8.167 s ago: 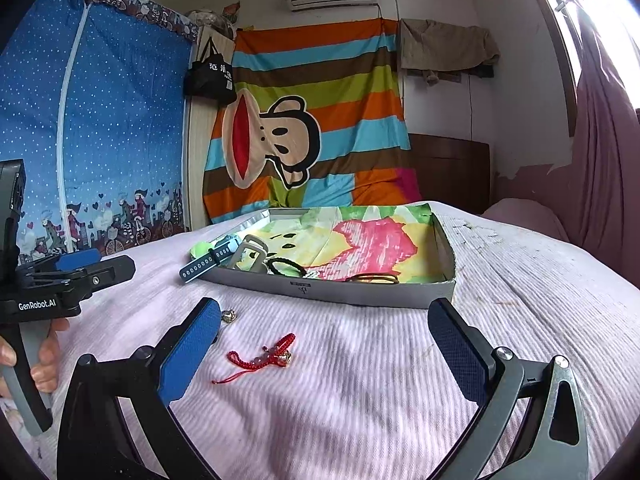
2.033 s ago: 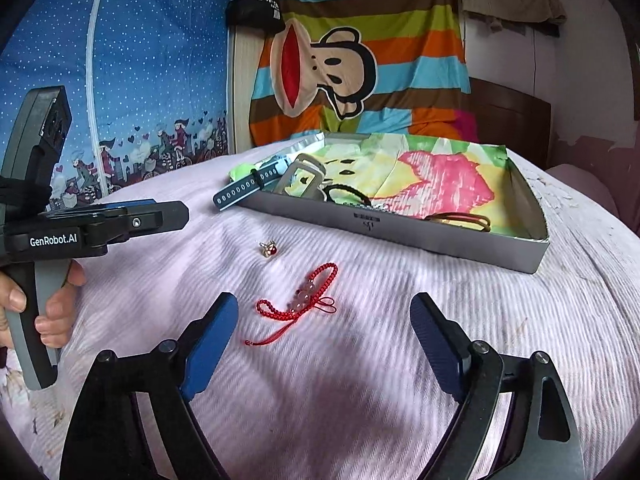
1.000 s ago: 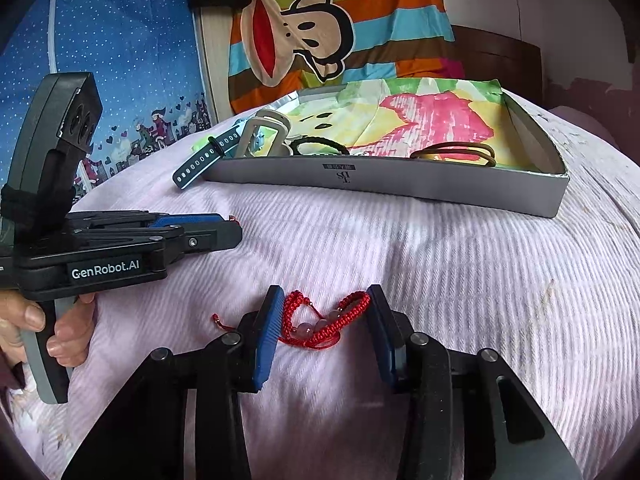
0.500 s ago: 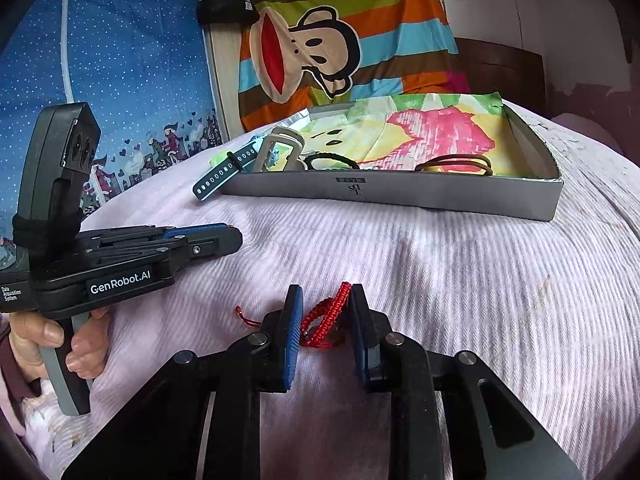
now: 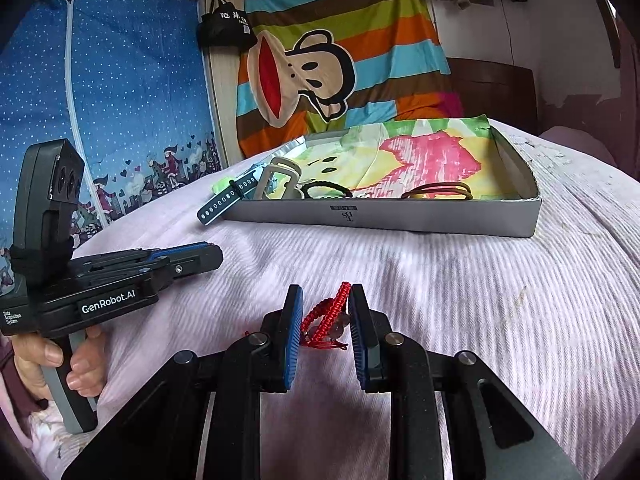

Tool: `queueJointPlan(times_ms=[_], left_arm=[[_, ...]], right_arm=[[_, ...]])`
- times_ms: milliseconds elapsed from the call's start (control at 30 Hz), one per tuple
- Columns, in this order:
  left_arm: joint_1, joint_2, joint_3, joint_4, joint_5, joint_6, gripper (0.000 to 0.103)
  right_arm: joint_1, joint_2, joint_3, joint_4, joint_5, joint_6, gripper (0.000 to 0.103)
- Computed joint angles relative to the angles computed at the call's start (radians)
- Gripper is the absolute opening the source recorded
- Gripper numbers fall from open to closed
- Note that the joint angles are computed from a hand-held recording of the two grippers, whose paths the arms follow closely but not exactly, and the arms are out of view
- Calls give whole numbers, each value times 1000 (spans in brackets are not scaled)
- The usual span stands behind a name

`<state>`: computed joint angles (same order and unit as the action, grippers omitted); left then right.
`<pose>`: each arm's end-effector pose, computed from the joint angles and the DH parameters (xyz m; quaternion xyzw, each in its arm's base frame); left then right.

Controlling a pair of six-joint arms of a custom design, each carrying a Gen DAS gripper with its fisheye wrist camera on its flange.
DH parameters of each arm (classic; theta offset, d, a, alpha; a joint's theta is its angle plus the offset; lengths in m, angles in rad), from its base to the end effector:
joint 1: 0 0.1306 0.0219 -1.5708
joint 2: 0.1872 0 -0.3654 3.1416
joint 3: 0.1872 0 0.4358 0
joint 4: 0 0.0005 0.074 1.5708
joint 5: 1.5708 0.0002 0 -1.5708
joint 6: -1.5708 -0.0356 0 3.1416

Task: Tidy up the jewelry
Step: 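Grasp the gold charm with the left tool while the right grasps the red tassel, then carry the gold charm and red tassel into the tray and open both tools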

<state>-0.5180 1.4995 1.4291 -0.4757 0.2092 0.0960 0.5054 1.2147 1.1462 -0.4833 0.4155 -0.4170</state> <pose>0.5102 -0.2999 0.4062 0.2316 0.8369 -0.2341 0.4372 0.4324 0.2222 0.4049 0.0628 0.8578 0.0511 0.5075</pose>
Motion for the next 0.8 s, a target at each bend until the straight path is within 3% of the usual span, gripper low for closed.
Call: queueJointPlan(times_ms=[167,433,600,800], left_arm=[[0,13,42,-10,40,-8,12],[-7,87,190,-38,67,13,12],[-9,176,330,-91,55,47,12],[-24,270,465,-162,16,44,12]], right_arm=[[-26,-6,12,4,-25,-12,20],[-89,31,112,-15,-21,53,20],[-148,79,201,-41,-45,22,20],[-191,176,341,-128,-31,40,20]])
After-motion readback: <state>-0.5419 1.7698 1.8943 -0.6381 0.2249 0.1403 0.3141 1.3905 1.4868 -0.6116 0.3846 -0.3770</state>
